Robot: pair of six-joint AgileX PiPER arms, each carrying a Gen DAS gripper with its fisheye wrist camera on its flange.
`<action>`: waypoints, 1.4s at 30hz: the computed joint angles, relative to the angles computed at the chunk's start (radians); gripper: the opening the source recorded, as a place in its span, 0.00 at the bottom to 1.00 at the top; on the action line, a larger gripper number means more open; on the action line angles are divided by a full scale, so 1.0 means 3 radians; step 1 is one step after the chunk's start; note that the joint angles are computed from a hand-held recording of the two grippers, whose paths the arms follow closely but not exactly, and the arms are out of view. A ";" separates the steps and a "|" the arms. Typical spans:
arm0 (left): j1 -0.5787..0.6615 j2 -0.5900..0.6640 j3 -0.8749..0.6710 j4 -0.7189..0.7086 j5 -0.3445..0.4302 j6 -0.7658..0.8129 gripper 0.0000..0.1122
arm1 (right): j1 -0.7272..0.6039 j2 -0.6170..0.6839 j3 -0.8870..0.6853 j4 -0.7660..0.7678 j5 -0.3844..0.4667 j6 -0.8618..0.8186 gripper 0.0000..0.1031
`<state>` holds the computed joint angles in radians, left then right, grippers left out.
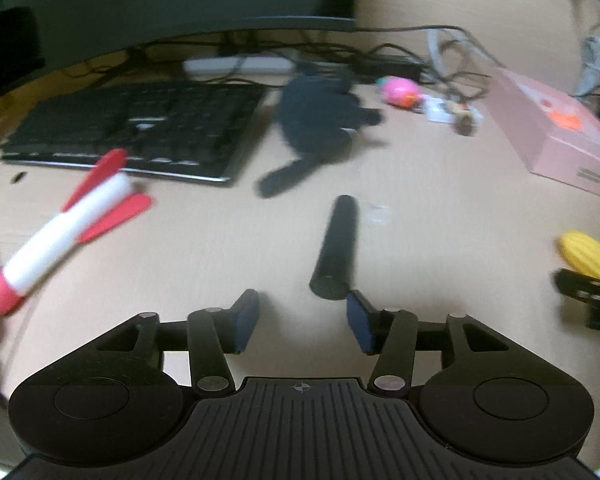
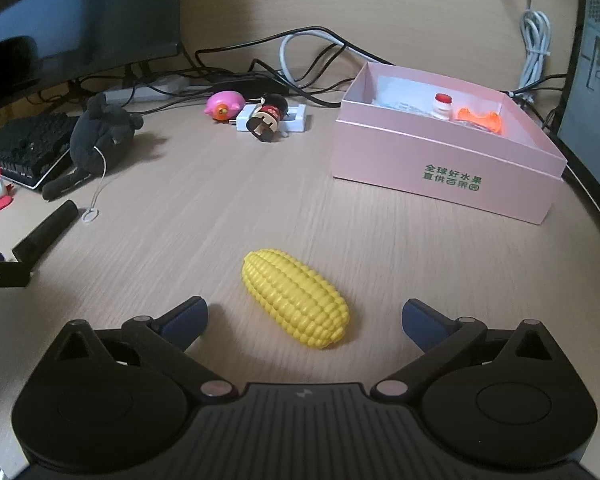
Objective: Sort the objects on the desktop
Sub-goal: 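Lower the left gripper onto the black cylinder and close it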
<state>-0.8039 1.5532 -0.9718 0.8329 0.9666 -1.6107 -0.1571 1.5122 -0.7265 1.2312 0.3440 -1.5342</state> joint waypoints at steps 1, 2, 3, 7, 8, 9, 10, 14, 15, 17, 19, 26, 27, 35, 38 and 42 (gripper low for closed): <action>0.0017 0.0007 -0.0005 -0.0002 0.0081 -0.0005 0.55 | 0.0006 0.0003 0.0001 0.0017 -0.0006 -0.0012 1.00; 0.0031 0.0015 -0.0009 0.0003 0.0170 -0.0025 0.57 | 0.0007 0.0002 0.0009 0.0044 -0.0009 -0.0039 1.00; 0.0049 0.0005 -0.0001 0.0003 0.0227 -0.0042 0.58 | 0.0008 0.0004 0.0009 0.0054 -0.0010 -0.0052 1.00; 0.0131 -0.0115 0.0069 -0.0048 0.0268 -0.0081 0.63 | 0.0005 0.0007 0.0008 0.0045 -0.0008 -0.0037 1.00; 0.0135 -0.0148 0.0080 -0.0072 0.0255 -0.0095 0.65 | 0.0003 0.0008 0.0007 0.0044 -0.0005 -0.0037 1.00; 0.0130 -0.0186 0.0099 -0.0090 0.0218 -0.0116 0.67 | 0.0000 0.0010 0.0004 0.0043 -0.0002 -0.0040 1.00; 0.0124 -0.0213 0.0114 -0.0099 0.0166 -0.0138 0.68 | 0.0000 0.0010 0.0004 0.0043 -0.0002 -0.0040 1.00; 0.0121 -0.0151 0.0060 -0.0080 0.0072 -0.0162 0.72 | 0.0001 0.0008 0.0006 0.0045 -0.0006 -0.0038 1.00; 0.0122 -0.0121 0.0036 -0.0074 0.0077 -0.0174 0.72 | -0.0001 0.0009 0.0005 0.0042 -0.0003 -0.0037 1.00; 0.0184 -0.0086 -0.0005 -0.0095 0.0062 -0.0189 0.73 | -0.0006 0.0011 0.0000 0.0036 0.0002 -0.0034 1.00; 0.0265 -0.0069 -0.0054 -0.0127 0.0044 -0.0228 0.74 | 0.0009 0.0008 0.0001 0.0024 -0.0020 0.0017 1.00; 0.0501 0.0123 -0.0299 -0.0108 -0.0112 -0.0354 0.75 | 0.0062 -0.0025 0.0023 -0.0073 -0.0100 0.0171 1.00; 0.0525 0.0153 -0.0326 -0.0100 -0.0138 -0.0349 0.75 | 0.0059 -0.0026 0.0021 -0.0088 -0.0093 0.0178 1.00; 0.0723 0.0388 -0.0482 -0.0004 -0.0145 -0.0305 0.76 | -0.0002 -0.0025 0.0028 -0.0021 -0.0006 0.0028 1.00; 0.0786 0.0488 -0.0556 0.0045 -0.0117 -0.0305 0.77 | -0.0013 -0.0030 0.0029 -0.0018 0.0016 0.0002 1.00; 0.0862 0.0625 -0.0713 0.0056 -0.0062 -0.0240 0.75 | -0.0043 -0.0023 0.0020 -0.0014 0.0069 -0.0052 1.00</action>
<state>-0.5453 1.7408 -1.1857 0.8496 0.9479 -1.6828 -0.1699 1.5054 -0.7206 1.2271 0.3645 -1.5498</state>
